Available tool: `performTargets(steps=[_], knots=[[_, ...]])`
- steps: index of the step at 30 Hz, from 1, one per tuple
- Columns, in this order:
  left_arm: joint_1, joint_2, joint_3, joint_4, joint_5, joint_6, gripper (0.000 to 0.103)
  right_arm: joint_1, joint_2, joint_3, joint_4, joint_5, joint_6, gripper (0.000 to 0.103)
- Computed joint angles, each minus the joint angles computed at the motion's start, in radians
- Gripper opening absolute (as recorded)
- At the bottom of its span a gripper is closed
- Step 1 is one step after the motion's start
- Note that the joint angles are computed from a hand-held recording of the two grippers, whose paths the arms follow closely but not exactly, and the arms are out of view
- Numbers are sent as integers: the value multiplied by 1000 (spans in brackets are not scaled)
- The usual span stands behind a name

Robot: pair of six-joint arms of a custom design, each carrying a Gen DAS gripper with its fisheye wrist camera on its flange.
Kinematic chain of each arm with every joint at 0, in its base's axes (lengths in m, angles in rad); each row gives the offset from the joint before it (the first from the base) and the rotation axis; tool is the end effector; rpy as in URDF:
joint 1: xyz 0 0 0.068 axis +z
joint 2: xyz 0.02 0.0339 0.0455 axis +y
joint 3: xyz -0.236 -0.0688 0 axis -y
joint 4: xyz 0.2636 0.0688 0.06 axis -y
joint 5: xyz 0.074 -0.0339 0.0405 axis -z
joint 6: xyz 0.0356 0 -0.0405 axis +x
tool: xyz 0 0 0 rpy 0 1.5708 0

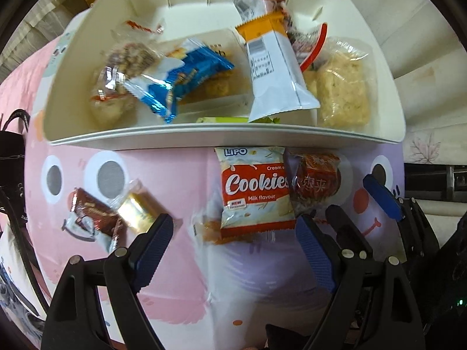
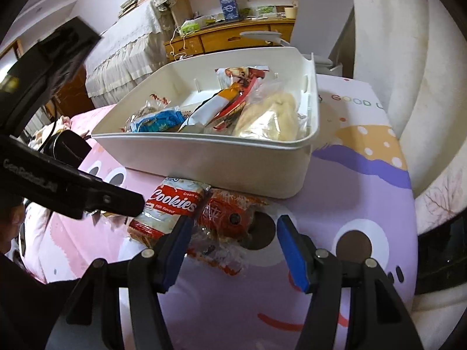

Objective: Organize snacks
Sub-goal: 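Grasp the red Cookies pack with the left tool while the right tool grasps the red-wrapped bag, then lift both held packs and carry them over the white box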

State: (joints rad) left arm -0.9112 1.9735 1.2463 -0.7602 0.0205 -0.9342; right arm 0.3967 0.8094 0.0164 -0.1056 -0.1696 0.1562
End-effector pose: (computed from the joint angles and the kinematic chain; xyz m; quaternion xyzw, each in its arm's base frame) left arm 0.2191 -0.2837 0.0910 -0.0111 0.9990 -0.0394 0.0170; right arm 0.1386 0.0646 0.0533 -0.1406 0.9305 0.1666 0.2943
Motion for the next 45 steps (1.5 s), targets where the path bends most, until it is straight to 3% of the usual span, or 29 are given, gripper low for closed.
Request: performTargets(steps=[5, 11, 23, 32, 36, 38, 45], knots=[[19, 77, 47, 6, 23, 23, 85, -1, 251, 34, 211, -16, -9, 61], [37, 134, 61, 48, 51, 27, 85, 36, 406, 73, 312, -10, -18, 61], [54, 263, 156, 96, 64, 23, 85, 53, 484, 76, 385, 33, -59, 61], [66, 248, 97, 141, 30, 18, 83, 45, 486, 80, 381, 34, -51, 61], [36, 269, 145, 74, -26, 14, 69, 47, 507, 97, 381, 34, -54, 61], [23, 296, 185, 31, -50, 25, 67, 55, 507, 99, 377, 40, -58, 60], [2, 292, 184, 38, -69, 9, 48, 79, 502, 104, 362, 50, -53, 55]])
